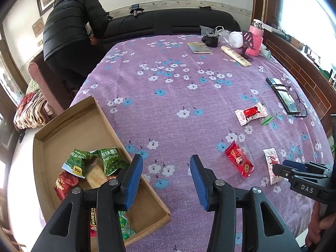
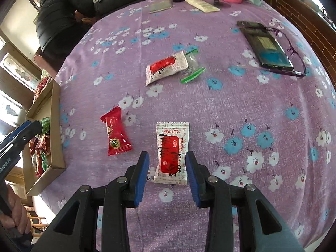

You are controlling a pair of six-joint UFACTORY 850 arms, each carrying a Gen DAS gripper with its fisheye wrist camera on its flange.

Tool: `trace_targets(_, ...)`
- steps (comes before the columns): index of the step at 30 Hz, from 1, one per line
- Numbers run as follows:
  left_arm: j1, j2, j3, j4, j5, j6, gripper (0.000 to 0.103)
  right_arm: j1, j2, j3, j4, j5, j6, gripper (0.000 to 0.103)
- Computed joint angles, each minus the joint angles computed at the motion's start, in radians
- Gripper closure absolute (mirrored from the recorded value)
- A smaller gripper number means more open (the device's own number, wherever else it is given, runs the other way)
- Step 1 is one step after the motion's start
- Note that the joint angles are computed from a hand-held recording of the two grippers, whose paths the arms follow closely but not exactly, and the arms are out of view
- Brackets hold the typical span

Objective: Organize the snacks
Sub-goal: 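Grasp the red candy packet with the left gripper while right grasps the white-red sachet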

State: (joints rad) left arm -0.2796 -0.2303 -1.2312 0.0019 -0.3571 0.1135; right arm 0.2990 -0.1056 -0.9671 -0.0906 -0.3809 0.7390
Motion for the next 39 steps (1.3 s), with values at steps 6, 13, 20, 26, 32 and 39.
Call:
trace_targets(6, 0.000, 0.003, 0.006, -0.018, -0.009, 0.031, 0.054, 0.006, -0.044, -0.042, 0.019, -0.026, -0.050, 0.068)
trace_targets(13, -0.006, -0.003, -0.004, -0.067, -0.019, 0.080, 0.053, -0.001, -0.054, -0.043, 0.004, -0.051, -0.055, 0.076)
trace_targets(20, -0.030, -0.043, -0.053, -0.242, -0.094, 0.249, 0.053, -0.025, -0.001, 0.012, -0.059, -0.056, 0.036, 0.079)
trace_targets(26, -0.046, -0.134, -0.146, -0.364, -0.262, 0.293, 0.054, -0.051, 0.045, 0.064, -0.049, -0.055, 0.030, 0.078)
trace_targets(32, -0.073, -0.195, -0.204, -0.386, -0.346, 0.258, 0.054, -0.073, 0.080, 0.103, -0.009, -0.039, -0.037, 0.077)
trace_targets(39, -0.111, -0.275, -0.279, -0.278, -0.369, 0.131, 0.054, -0.077, 0.083, 0.110, 0.021, -0.022, -0.112, 0.077)
